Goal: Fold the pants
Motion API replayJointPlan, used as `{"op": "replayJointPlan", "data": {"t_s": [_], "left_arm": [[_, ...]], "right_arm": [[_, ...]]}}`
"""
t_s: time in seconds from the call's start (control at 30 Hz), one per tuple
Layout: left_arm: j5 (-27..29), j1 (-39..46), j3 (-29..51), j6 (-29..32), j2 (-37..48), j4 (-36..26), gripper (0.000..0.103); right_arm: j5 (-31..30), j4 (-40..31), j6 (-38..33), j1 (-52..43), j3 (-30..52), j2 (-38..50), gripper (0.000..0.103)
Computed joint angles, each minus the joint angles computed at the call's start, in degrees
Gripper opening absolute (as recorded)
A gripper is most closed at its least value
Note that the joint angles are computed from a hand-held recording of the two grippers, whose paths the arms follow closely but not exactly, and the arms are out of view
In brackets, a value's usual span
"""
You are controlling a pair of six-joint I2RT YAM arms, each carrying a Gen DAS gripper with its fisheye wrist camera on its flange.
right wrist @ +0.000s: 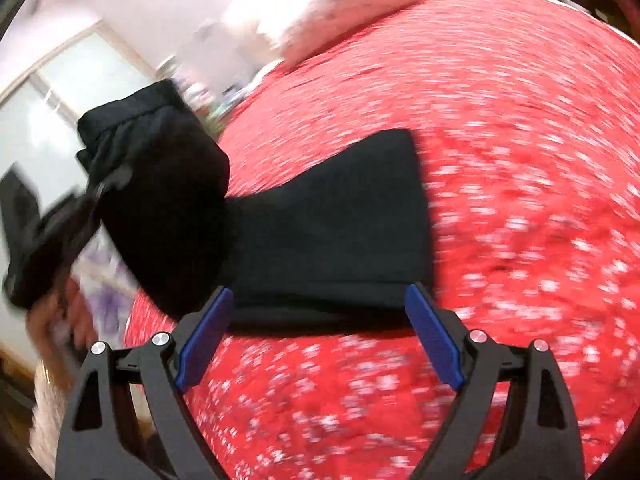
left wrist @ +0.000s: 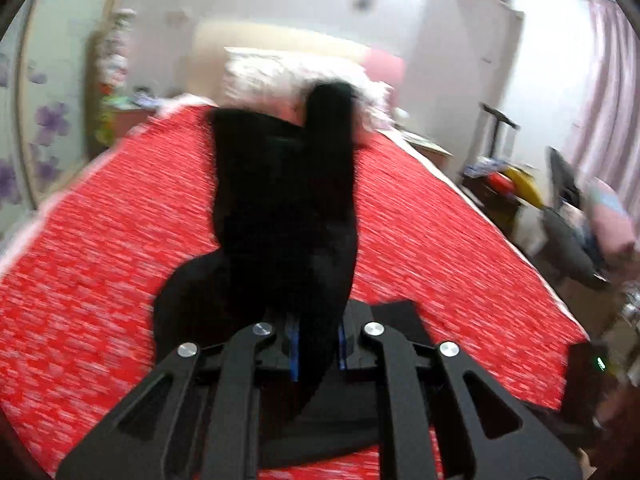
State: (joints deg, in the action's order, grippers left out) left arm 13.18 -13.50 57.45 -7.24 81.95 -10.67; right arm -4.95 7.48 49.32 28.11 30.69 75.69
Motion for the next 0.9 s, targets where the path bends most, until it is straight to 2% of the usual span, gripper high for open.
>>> {"op": "replayJointPlan", "data": {"t_s": [0.13,0.23,0.3,0.53,0.63,0.8,0.9], "left_arm": [[-3.88,-10.2,-1.75,-0.65,8.42,2.83,0.012],[-5.54,-13.22,-3.75,-2.05,13.23,6.35,0.012],[-6.9,-14.13,-5.62,-2.64,12.87,9.15,0.012],[-8.33,-15.25,-8.64,-3.71,6.08,11.96,0.012],[-10.93,-18.55,-7.61,-1.28,10.0,10.25,0.012],[-10.24,-18.57,-10.81,-3.26,9.17,13.91,0.013],[-13.29,-20.56,-9.36,0.97,12.38,12.03,0.014]], "right_arm": [[-2.76,3.08,7.88,-8.25,-6.71,-4.52,0.089],[-4.34,3.63,9.9,-11.89,-9.23,-7.44,0.089],[-5.04,3.64,9.25,-13.14,-9.8,-8.44,0.089],[-7.25,5.66,7.85,-13.95,-8.89,-5.72,0.089],[-6.95,5.8,7.93,-13.52,-8.65,-4.75,0.089],[-4.7,5.16,7.33,-12.47,-8.54,-6.35,0.089],[-1.95,5.21,6.24,-11.27,-8.16,-7.1,0.089]]}}
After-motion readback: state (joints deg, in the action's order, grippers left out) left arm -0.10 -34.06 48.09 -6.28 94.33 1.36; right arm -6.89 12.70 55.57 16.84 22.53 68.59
